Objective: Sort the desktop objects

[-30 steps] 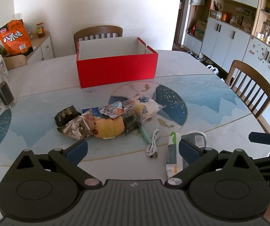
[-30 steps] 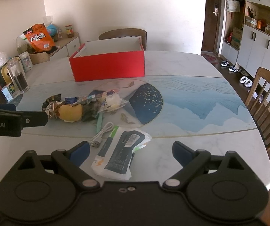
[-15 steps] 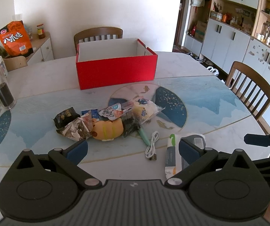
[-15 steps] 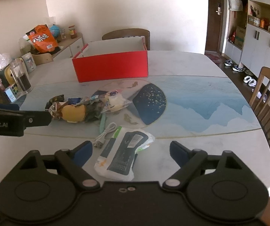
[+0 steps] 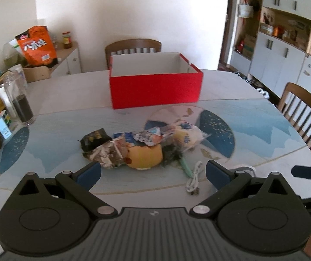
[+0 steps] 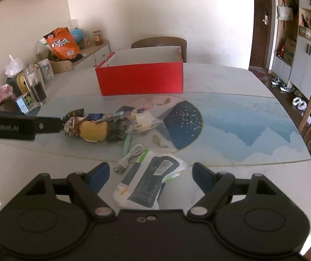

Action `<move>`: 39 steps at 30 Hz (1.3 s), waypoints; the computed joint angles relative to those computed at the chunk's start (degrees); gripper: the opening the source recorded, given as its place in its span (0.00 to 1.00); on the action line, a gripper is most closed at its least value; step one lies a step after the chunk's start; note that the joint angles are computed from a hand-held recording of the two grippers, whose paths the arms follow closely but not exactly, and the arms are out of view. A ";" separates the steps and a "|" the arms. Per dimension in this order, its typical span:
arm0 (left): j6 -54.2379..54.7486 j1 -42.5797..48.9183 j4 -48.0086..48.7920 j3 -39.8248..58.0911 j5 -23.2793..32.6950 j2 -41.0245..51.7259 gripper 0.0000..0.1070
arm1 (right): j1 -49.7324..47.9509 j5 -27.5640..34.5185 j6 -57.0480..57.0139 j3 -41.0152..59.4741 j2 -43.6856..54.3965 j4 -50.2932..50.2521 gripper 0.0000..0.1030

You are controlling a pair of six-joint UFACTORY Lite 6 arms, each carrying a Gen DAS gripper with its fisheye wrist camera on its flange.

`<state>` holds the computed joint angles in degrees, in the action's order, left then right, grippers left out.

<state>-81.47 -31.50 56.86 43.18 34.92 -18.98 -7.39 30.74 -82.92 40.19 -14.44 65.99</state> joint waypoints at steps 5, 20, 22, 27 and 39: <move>-2.32 3.20 4.42 -2.10 -2.08 -0.29 0.96 | 2.03 -2.28 -1.26 -0.39 1.90 1.43 0.80; -6.39 22.77 18.70 -1.67 -20.21 11.39 0.96 | 9.45 -14.15 9.52 1.96 11.69 -1.40 0.71; -9.29 24.61 22.91 -0.99 -21.62 13.52 0.96 | 10.49 -15.46 12.11 2.24 12.27 -3.20 0.70; -22.17 29.35 39.70 -0.07 -24.82 17.44 0.96 | 12.50 -17.29 20.30 4.04 14.87 -9.06 0.67; -22.55 35.23 41.90 5.89 -30.58 24.60 0.96 | 13.94 -18.49 34.23 7.22 18.22 -19.60 0.65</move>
